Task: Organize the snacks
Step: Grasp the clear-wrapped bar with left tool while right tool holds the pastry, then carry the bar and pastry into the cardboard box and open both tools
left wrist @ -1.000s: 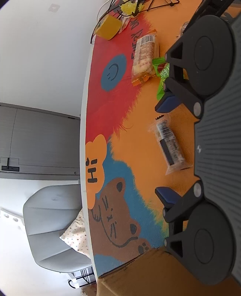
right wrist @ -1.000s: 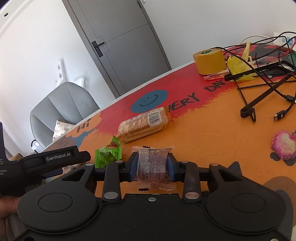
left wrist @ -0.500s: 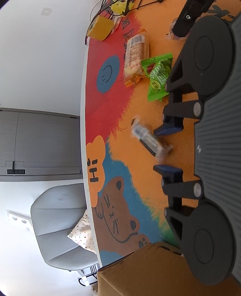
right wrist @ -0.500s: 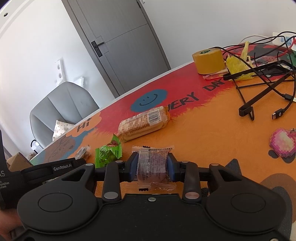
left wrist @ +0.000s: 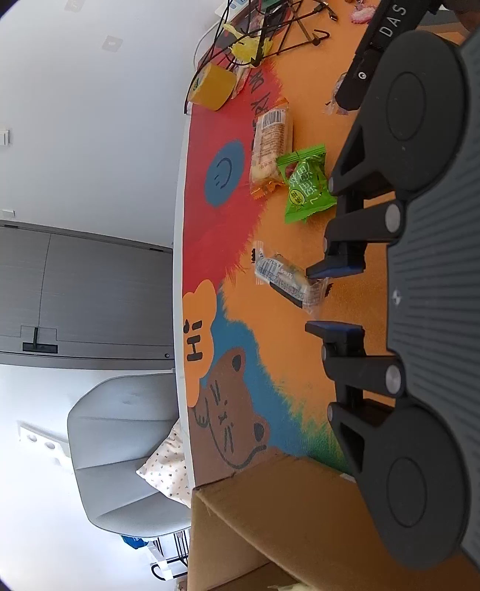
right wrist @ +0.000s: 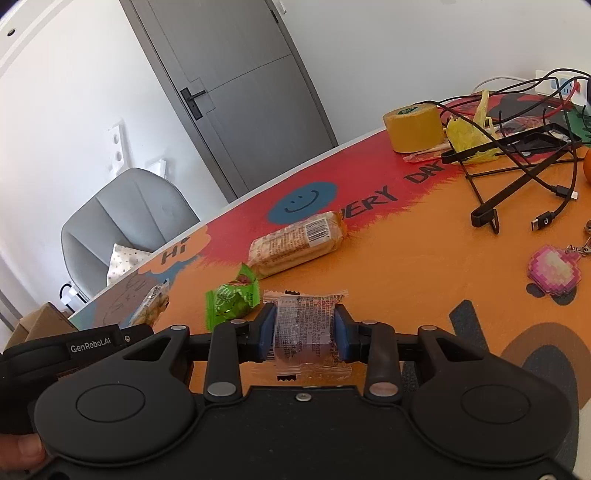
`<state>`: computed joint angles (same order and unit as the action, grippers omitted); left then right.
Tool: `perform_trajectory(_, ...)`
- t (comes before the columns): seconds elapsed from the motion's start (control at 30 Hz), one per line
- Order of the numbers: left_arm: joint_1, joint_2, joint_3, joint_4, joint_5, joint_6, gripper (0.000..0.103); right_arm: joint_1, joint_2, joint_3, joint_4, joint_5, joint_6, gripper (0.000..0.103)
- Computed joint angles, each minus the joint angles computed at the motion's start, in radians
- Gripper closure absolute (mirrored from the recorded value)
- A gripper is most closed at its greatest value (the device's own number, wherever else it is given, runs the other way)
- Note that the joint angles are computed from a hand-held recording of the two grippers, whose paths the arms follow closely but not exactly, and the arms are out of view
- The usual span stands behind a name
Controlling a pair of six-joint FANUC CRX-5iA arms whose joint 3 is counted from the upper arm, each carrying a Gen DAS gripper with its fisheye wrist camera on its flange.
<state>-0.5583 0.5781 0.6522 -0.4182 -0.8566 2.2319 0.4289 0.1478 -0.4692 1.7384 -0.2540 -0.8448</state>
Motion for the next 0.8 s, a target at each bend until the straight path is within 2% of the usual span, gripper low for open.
perform_trajectory(0.27,0.004,-0.102,-0.124,-0.011,0.059,0.022,0.084,0.047,-0.033,-0.014,0.058,-0.021,-0.053,0.069)
perform_trajectory(0.33,0.006,-0.129,-0.157,-0.013,0.076,0.024,0.089,0.062,-0.038,-0.015,0.063,-0.030,-0.056,0.069)
perform_trajectory(0.6,0.013,-0.243,-0.284,-0.036,0.135,0.064,0.089,0.130,-0.056,-0.017,0.053,-0.078,-0.035,0.069)
perform_trajectory(0.8,0.017,-0.319,-0.345,-0.090,0.143,0.123,0.089,0.168,-0.060,0.000,0.076,-0.098,-0.032,0.069)
